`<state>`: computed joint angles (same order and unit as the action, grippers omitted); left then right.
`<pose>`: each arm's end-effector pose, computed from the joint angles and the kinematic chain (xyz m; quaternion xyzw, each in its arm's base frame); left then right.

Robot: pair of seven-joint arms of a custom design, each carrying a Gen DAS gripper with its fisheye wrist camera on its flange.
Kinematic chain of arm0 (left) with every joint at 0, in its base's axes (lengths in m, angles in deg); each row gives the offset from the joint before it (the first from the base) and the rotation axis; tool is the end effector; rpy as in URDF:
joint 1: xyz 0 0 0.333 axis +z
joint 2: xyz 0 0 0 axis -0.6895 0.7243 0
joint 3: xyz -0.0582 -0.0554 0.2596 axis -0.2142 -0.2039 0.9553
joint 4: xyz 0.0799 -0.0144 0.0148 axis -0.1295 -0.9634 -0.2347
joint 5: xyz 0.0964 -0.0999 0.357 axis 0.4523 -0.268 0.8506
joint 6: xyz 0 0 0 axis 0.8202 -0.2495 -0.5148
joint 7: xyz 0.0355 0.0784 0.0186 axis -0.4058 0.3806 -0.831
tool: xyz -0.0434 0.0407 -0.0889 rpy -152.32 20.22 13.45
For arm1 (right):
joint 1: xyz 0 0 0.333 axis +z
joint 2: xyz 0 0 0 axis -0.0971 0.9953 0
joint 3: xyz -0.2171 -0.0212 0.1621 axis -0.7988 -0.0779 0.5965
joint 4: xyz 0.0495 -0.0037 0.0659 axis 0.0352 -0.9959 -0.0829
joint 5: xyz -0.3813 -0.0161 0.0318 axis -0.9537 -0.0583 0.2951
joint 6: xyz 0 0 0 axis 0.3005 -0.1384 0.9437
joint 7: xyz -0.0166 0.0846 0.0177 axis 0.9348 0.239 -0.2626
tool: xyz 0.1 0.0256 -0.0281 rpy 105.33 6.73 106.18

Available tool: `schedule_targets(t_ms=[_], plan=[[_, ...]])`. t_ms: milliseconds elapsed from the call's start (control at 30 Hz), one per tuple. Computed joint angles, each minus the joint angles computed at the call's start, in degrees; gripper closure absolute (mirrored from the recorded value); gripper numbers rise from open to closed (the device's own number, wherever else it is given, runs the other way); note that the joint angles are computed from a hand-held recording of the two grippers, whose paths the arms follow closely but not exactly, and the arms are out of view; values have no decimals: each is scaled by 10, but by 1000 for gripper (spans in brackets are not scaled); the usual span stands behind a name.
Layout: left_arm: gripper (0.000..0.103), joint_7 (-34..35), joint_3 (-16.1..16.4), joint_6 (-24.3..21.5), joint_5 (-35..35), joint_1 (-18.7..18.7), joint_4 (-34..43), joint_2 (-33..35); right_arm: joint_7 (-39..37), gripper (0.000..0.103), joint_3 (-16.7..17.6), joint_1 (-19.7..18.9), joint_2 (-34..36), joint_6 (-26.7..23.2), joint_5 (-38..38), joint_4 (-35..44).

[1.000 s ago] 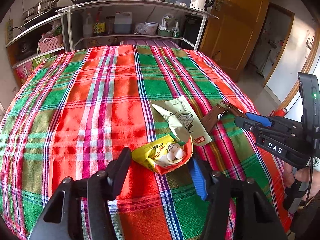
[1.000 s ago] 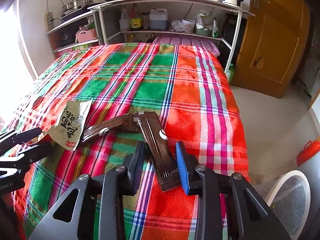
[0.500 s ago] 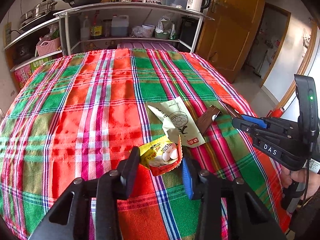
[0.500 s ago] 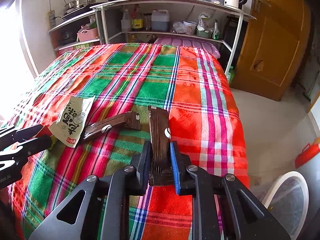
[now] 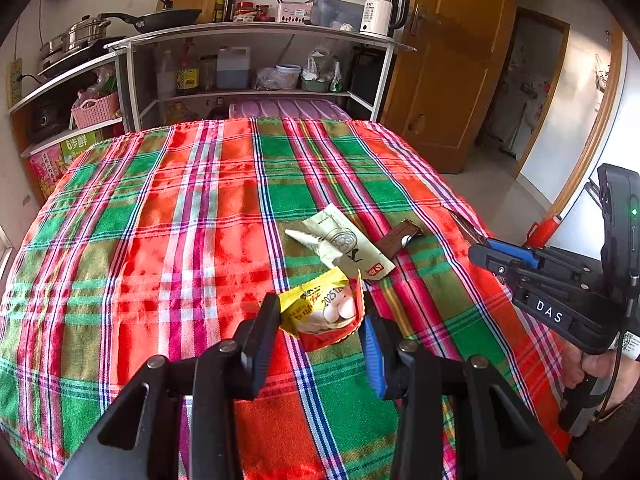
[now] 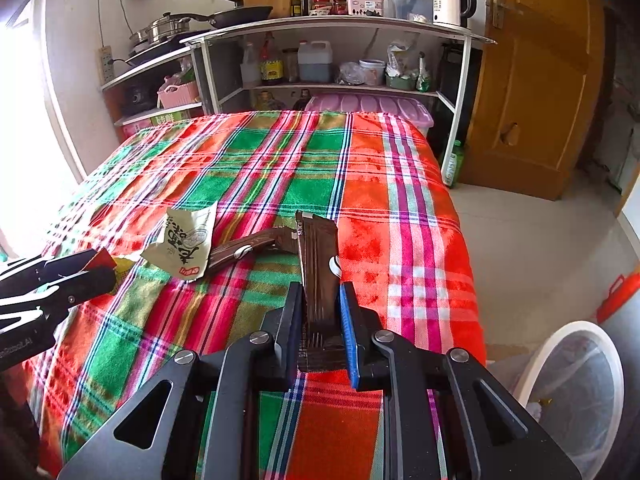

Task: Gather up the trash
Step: 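Carry the yellow snack bag and brown strap over the white bin with both tools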

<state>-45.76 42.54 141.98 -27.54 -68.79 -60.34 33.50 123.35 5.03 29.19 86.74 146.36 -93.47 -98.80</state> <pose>0.5329 -0.3827 0.4342 -0.6898 0.6138 -0.3103 0.2263 0.6042 0.4149 0.4317 -0.7827 0.4931 -0.1809 0.3338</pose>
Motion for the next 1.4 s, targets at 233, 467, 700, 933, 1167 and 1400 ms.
schedule_targets(t_ms=[233, 467, 700, 933, 1167, 1400], plan=[[63, -8, -5, -6, 20, -8, -5, -16, 25, 84, -7, 6, -55, 49, -9, -80], [63, 4, -13, -7, 30, -16, 19, -8, 55, 84, -15, 11, -99, 81, -29, -144], [63, 47, -11, -8, 24, -41, 88, 38, 118, 84, -36, 17, -157, 107, -81, -220], [64, 108, -1, -14, 1, -77, 182, 101, 227, 84, -52, 6, -219, 121, -189, -290], [63, 103, 20, -15, -8, -95, 172, 95, 284, 84, -26, -39, -250, 135, -240, -329], [34, 93, 11, -39, -22, -71, 112, 65, 260, 84, 4, -63, -238, 147, -216, -327]])
